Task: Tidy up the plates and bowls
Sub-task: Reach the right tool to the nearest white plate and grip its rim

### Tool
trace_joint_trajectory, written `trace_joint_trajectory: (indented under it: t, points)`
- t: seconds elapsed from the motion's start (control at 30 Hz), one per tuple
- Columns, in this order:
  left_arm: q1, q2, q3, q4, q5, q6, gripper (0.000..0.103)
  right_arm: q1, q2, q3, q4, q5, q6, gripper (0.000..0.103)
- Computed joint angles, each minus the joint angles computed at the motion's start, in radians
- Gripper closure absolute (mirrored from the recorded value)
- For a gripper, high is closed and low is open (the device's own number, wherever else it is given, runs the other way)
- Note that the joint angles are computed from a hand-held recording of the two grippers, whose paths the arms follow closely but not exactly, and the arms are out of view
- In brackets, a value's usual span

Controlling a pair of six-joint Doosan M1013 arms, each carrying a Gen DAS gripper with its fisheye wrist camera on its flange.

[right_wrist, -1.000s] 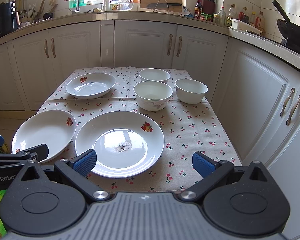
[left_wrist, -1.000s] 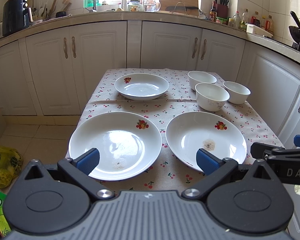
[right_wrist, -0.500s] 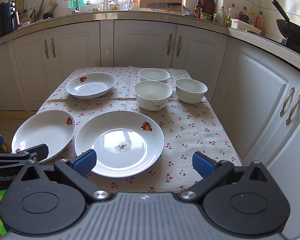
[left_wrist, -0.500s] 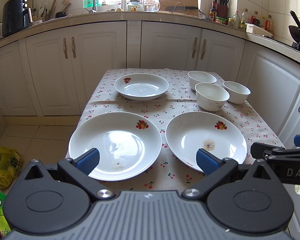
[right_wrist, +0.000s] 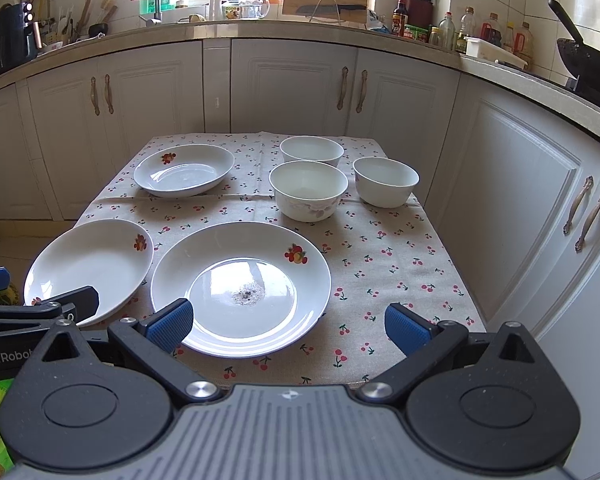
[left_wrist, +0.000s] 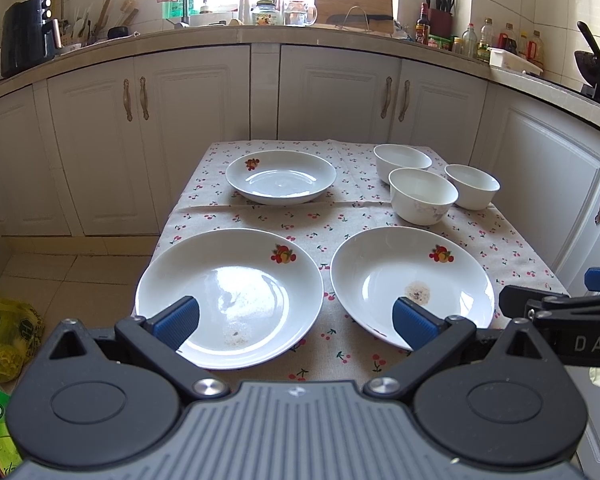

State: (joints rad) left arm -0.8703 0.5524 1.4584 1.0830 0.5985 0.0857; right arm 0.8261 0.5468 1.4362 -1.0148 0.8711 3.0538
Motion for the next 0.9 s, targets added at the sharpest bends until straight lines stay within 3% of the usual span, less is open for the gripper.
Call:
trace_joint_trajectory:
  t: [0.5,0.73,0.9]
  points:
    - [0.037,0.005,0.008,0.063,-0.091,-0.017,0.001,-0.051,-0.007,0.005,-0.05,-0.142,-0.062,0.0]
    - [0.059,-0.012,0.052,0.241,-0.17,-0.186,0.001,-0.094,-0.035,0.032,-0.054,-0.304,-0.03,0.0]
    - [0.081,-0.017,0.067,0.234,-0.222,-0.176,0.001,-0.126,-0.043,0.044,0.048,-0.457,-0.115,0.0]
